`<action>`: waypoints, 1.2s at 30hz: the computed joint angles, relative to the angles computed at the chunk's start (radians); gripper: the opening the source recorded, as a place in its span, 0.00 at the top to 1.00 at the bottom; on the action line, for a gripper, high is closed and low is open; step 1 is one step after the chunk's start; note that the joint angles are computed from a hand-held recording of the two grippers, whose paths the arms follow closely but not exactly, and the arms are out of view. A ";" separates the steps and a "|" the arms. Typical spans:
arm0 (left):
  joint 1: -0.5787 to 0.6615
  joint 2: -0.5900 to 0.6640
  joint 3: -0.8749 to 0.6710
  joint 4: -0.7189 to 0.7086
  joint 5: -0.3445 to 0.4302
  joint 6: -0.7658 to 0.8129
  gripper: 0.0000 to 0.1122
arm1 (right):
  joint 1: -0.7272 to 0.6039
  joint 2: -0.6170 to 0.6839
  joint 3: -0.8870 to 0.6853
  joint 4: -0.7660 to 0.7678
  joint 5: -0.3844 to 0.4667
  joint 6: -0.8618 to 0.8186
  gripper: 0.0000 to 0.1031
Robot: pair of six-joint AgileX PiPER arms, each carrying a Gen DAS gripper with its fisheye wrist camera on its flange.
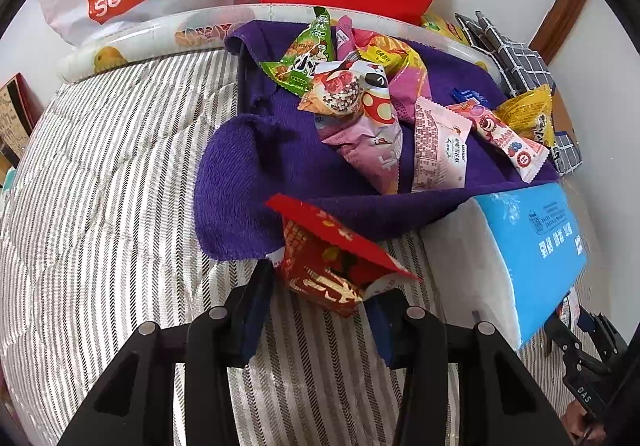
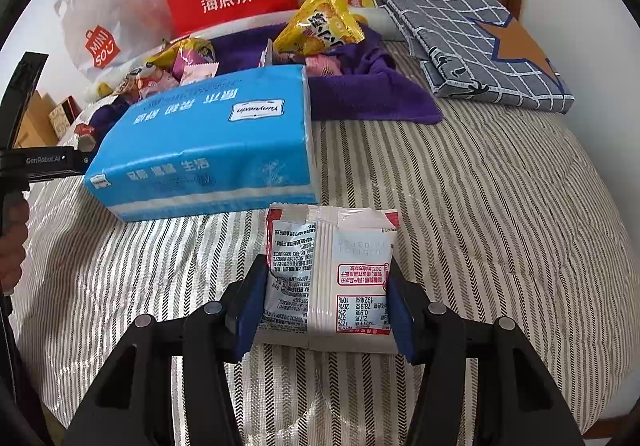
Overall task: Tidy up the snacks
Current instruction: 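Grasp the white-red snack packet with the right tool while the left tool grasps the red snack bag, then carry the white packet and red snack bag over the purple towel with both tools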
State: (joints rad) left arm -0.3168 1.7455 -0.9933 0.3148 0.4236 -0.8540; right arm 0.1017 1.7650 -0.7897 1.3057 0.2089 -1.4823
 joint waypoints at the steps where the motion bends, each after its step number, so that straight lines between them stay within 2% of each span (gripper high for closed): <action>1: -0.003 -0.006 0.005 0.006 0.002 -0.008 0.62 | -0.003 0.001 0.006 0.062 0.001 -0.058 0.47; 4: -0.009 -0.025 0.024 -0.001 0.002 -0.017 0.63 | -0.007 -0.003 0.026 0.224 0.004 -0.217 0.47; 6: -0.010 -0.040 0.042 -0.028 -0.007 0.000 0.63 | -0.006 -0.005 0.031 0.256 0.000 -0.249 0.47; 10: -0.020 -0.072 0.078 -0.013 -0.019 -0.041 0.64 | 0.014 -0.012 0.014 0.031 -0.026 -0.019 0.47; 18: -0.077 -0.135 0.123 0.032 -0.005 -0.124 0.64 | -0.040 -0.045 0.035 -0.018 0.052 0.039 0.48; 28: -0.208 -0.224 0.164 0.063 0.019 -0.235 0.64 | -0.045 -0.192 0.092 -0.103 0.080 0.108 0.48; 36: -0.353 -0.272 0.131 0.176 0.119 -0.408 0.64 | -0.043 -0.313 0.086 -0.293 0.101 0.305 0.48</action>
